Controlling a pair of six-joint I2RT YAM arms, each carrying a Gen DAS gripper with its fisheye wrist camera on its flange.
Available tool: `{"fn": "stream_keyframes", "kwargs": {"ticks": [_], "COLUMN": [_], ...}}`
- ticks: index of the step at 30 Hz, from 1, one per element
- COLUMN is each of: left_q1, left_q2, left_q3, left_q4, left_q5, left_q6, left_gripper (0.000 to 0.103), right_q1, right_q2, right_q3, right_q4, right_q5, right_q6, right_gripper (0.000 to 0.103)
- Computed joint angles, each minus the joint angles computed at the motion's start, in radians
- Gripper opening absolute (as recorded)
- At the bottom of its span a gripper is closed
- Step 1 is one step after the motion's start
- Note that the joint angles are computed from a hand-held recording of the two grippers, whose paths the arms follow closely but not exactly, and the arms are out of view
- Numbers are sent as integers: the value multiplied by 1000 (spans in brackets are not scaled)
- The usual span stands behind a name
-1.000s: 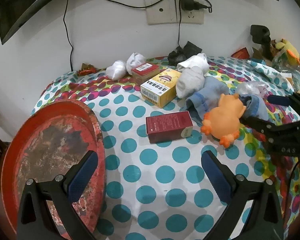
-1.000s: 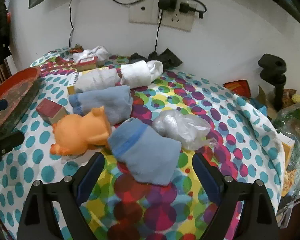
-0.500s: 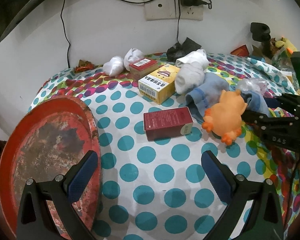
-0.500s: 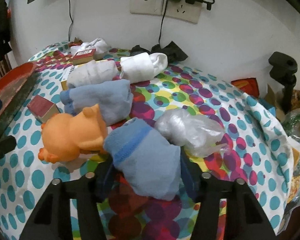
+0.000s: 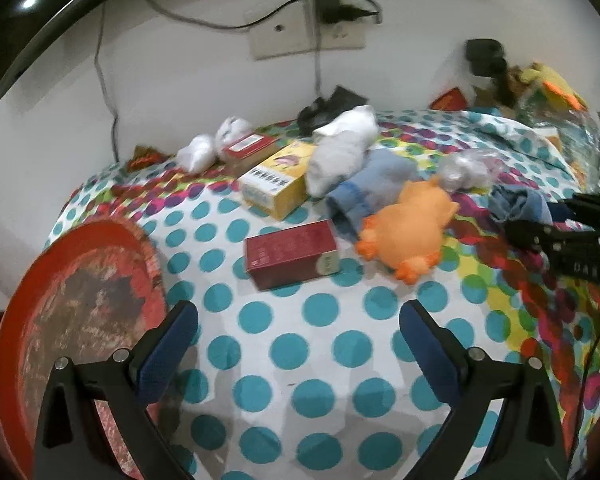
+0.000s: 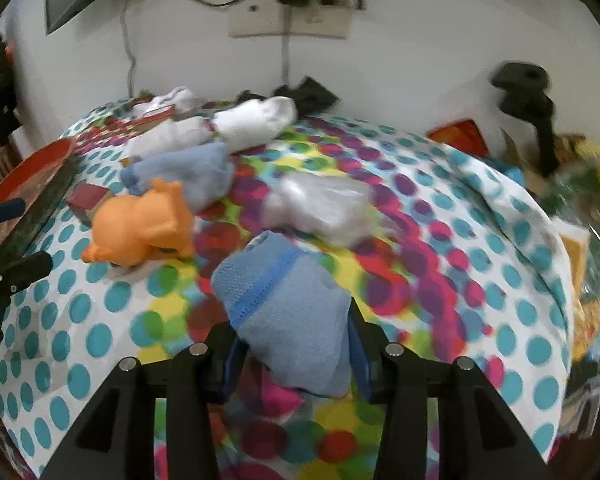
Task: Organize objects
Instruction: 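Grasp the orange rubber toy with the left gripper while the right gripper grasps the blue sock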
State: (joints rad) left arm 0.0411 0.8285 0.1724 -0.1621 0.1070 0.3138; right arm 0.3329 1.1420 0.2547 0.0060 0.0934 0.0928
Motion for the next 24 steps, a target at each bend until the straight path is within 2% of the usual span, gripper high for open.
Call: {"fn": "stream_keyframes", "kwargs": {"ticks": [4, 8, 13, 18, 24], "left_q1": [-70, -102, -211, -220, -333], "left_q2": [0, -11, 20, 143, 255], "left_q3": [-12, -34, -37, 50, 137], "left_q4": [7, 24, 33, 18, 68], "left_q5": [-40, -8, -70, -5, -131], "left_q6": [-37, -68, -85, -95, -100], "left_gripper": [99, 96, 93, 94, 94], "right_q1": [-124, -119, -133, -115, -125], "right_q2": [-20, -10, 10, -16, -10], "right_q3": [-15, -16, -9, -13, -14], "right_q4": [0, 13, 21, -2, 6], "right_q5": [-123, -111, -137, -122, -139], "right_q6": [-7, -13, -13, 0, 5], "right_gripper": [45, 45, 45, 46, 47]}}
